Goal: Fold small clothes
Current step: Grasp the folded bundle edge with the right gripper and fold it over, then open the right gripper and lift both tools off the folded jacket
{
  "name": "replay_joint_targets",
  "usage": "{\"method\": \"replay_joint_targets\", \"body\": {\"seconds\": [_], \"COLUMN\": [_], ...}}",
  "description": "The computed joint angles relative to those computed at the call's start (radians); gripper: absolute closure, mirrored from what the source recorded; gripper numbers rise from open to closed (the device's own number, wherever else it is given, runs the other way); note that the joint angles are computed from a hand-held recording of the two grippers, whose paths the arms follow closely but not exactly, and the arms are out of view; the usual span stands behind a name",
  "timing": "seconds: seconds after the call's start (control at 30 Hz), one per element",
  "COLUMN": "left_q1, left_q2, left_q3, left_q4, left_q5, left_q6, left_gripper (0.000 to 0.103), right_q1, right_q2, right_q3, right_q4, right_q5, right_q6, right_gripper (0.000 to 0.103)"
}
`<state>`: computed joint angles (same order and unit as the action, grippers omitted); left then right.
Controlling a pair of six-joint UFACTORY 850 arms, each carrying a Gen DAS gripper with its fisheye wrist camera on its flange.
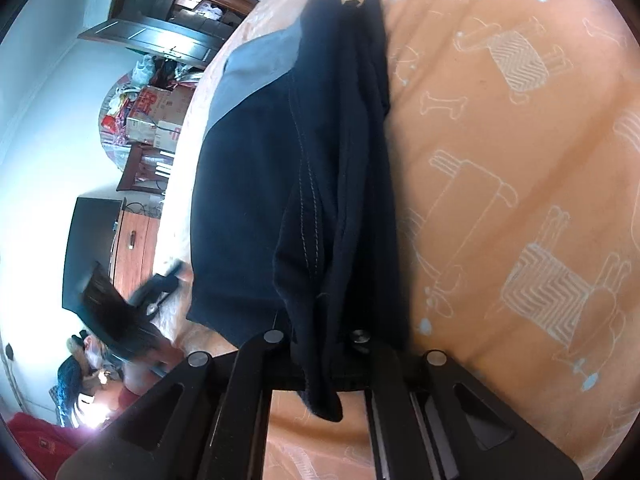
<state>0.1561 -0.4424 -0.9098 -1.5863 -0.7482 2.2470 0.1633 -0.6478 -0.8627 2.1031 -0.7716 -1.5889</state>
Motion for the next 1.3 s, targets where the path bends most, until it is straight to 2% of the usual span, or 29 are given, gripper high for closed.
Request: {"method": "replay_joint_targets", "body": {"seconds": [0.03, 0.1, 0.17, 0.2, 0.23, 0.27, 0.33, 0.37, 0.4, 0.43, 0.5, 0.53, 0.57, 0.6, 0.63, 0.67, 0.7, 0.77, 0.8, 0.83, 0.9, 0.97, 1.0, 1.07, 1.1, 1.13, 1.2, 1.23, 1.3], "left_q1": [-0.011, -0.066, -0.128, -0.16, -0.186, -0.192, -0.182, -0.167, -0.146, -0.125, -0.114, -0.125, -0.15, -0.182, -0.2, -0.202, -0.195, -0.185, -0.174, -0.155, -0.12, -0.085, -0.069, -0.049, -0.041, -0.038, -0.046, -0.049, -0.053], "left_q2": [-0.018, -0.077, -0.168, -0.223, -0.283, -0.301, -0.29, -0.287, -0.29, -0.295, -0.327, -0.357, -0.407, -0.472, -0.528, -0.566, -0.575, -0.533, -0.491, -0.425, -0.298, -0.228, -0.197, -0.15, -0.151, -0.147, -0.146, -0.143, -0.132], "left_q3": [-0.032, -0.111, -0.222, -0.28, -0.334, -0.351, -0.355, -0.366, -0.386, -0.41, -0.467, -0.516, -0.592, -0.668, -0.724, -0.767, -0.79, -0.746, -0.69, -0.601, -0.424, -0.313, -0.256, -0.17, -0.157, -0.135, -0.094, -0.079, -0.069], "left_q4": [-0.064, -0.122, -0.155, -0.158, -0.141, -0.083, -0.012, 0.023, 0.015, -0.033, -0.091, -0.057, 0.018, 0.123, 0.227, 0.304, 0.338, 0.285, 0.225, 0.159, 0.057, 0.058, 0.062, 0.087, 0.111, 0.131, 0.125, 0.107, 0.07], "left_q5": [-0.03, 0.02, 0.125, 0.219, 0.297, 0.332, 0.303, 0.259, 0.206, 0.137, 0.086, 0.104, 0.165, 0.256, 0.305, 0.312, 0.28, 0.256, 0.227, 0.187, 0.128, 0.062, 0.044, 0.035, 0.036, 0.041, 0.127, 0.151, 0.18], "left_q6": [0.034, 0.07, 0.084, 0.092, 0.065, 0.019, -0.047, -0.086, -0.106, -0.114, -0.12, -0.164, -0.245, -0.345, -0.449, -0.528, -0.565, -0.513, -0.441, -0.336, -0.146, -0.101, -0.087, -0.083, -0.117, -0.138, -0.142, -0.136, -0.127], "left_gripper": [0.069, 0.069, 0.069, 0.069, 0.064, 0.063, 0.064, 0.067, 0.072, 0.072, 0.071, 0.069, 0.067, 0.061, 0.048, 0.047, 0.046, 0.058, 0.058, 0.058, 0.056, 0.056, 0.056, 0.056, 0.056, 0.056, 0.056, 0.055, 0.051], "right_q1": [-0.001, -0.005, -0.01, -0.009, -0.008, -0.016, -0.026, -0.024, -0.024, -0.023, -0.017, -0.018, -0.021, -0.022, -0.021, -0.023, -0.026, -0.032, -0.03, -0.034, -0.062, -0.071, -0.068, -0.054, -0.048, -0.047, -0.045, -0.043, -0.06], "right_q2": [-0.002, -0.009, -0.01, -0.009, -0.01, -0.019, -0.03, -0.03, -0.029, -0.022, -0.01, -0.009, -0.011, -0.01, -0.008, -0.004, 0.006, 0.041, 0.085, 0.119, 0.214, 0.251, 0.22, 0.113, 0.034, -0.014, -0.155, -0.185, -0.234], "right_q3": [0.0, 0.005, 0.014, 0.022, 0.025, 0.026, 0.04, 0.041, 0.044, 0.048, 0.054, 0.057, 0.057, 0.059, 0.059, 0.059, 0.057, 0.048, 0.053, 0.064, 0.107, 0.083, 0.02, -0.129, -0.234, -0.302, -0.47, -0.508, -0.535], "right_q4": [0.003, 0.017, 0.032, 0.048, 0.057, 0.059, 0.065, 0.069, 0.073, 0.079, 0.09, 0.092, 0.09, 0.091, 0.09, 0.082, 0.06, -0.05, -0.106, -0.12, -0.076, 0.067, 0.109, 0.125, 0.072, -0.017, -0.209, -0.291, -0.331], "right_q5": [-0.004, -0.027, -0.042, -0.047, -0.051, -0.068, -0.087, -0.083, -0.081, -0.076, -0.062, -0.064, -0.072, -0.07, -0.066, -0.056, -0.035, 0.03, 0.103, 0.139, 0.152, 0.191, 0.209, 0.266, 0.295, 0.325, 0.362, 0.394, 0.379], "right_q6": [-0.001, -0.007, -0.019, -0.032, -0.04, -0.049, -0.074, -0.085, -0.09, -0.098, -0.116, -0.115, -0.109, -0.11, -0.111, -0.107, -0.095, -0.035, -0.017, -0.033, -0.142, -0.331, -0.414, -0.452, -0.409, -0.324, -0.115, -0.018, 0.067], "right_gripper": [0.1, 0.1, 0.101, 0.101, 0.103, 0.103, 0.103, 0.103, 0.103, 0.103, 0.103, 0.102, 0.102, 0.103, 0.103, 0.103, 0.103, 0.094, 0.086, 0.074, 0.063, 0.063, 0.063, 0.064, 0.069, 0.071, 0.073, 0.084, 0.095]}}
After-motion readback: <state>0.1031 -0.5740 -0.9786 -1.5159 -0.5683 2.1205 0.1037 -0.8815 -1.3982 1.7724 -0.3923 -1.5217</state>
